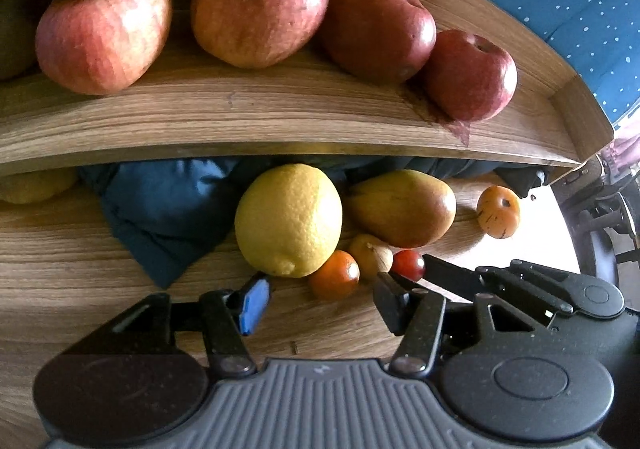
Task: Organize fruits
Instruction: 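Close left tool on a tangerine while right tool grasps a cherry tomato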
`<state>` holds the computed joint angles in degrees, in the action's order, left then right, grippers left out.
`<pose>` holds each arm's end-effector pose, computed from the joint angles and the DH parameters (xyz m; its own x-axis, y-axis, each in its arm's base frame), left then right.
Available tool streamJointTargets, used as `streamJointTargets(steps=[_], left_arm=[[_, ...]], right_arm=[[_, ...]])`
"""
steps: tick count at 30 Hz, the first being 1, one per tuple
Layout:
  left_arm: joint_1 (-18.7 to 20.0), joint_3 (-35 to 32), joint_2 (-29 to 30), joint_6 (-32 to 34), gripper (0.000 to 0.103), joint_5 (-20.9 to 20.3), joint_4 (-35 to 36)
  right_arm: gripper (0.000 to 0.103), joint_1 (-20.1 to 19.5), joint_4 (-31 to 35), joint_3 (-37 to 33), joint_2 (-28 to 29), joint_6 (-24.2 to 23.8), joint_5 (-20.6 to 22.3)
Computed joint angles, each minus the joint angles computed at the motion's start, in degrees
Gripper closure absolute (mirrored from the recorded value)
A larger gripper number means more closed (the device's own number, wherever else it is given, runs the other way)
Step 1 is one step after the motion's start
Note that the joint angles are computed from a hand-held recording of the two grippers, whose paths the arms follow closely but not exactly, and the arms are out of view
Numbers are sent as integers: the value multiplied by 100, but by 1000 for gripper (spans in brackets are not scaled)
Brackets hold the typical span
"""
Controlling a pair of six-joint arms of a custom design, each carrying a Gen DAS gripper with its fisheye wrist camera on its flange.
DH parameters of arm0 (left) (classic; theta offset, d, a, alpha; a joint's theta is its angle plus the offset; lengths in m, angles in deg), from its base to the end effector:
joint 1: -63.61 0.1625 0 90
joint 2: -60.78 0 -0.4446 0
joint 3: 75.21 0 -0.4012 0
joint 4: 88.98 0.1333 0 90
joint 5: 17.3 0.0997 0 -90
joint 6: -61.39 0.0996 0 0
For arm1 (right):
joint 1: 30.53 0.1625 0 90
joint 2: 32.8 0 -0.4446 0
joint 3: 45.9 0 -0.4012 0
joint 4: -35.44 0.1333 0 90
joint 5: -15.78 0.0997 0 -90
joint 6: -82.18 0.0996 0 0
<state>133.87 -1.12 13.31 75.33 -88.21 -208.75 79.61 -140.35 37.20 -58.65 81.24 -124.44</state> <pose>-0.1019 -0.7751 0.2219 -0.7879 0.5198 -0.3302 0.5431 0.8393 0.0253 0.3064 -0.6707 0.0106 -0.7221 0.1109 0.6829 -0.3144 0.8267 -0.4666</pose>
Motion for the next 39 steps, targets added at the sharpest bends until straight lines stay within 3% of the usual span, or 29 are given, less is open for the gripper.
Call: streamJointTargets(steps=[6, 19, 24, 34, 35, 39], left_arm=[[-8, 9, 8, -138, 57, -20, 33], [-46, 135, -10, -293, 57, 18, -136], [-36, 113, 10, -331, 73, -33, -95], [-49, 247, -96, -290, 73, 1, -154], [-57, 278, -122, -284, 73, 3, -177], [-89, 413, -237, -252, 73, -6, -308]], right_arm=[[78, 48, -15, 160, -89, 170, -28], [78, 37, 91, 28, -36, 301, -20], [78, 51, 103, 27, -34, 328, -28], [77, 51, -58, 195, -84, 338, 39], [77, 80, -13, 156, -49, 515, -138], [77, 97, -189, 238, -69, 456, -135]])
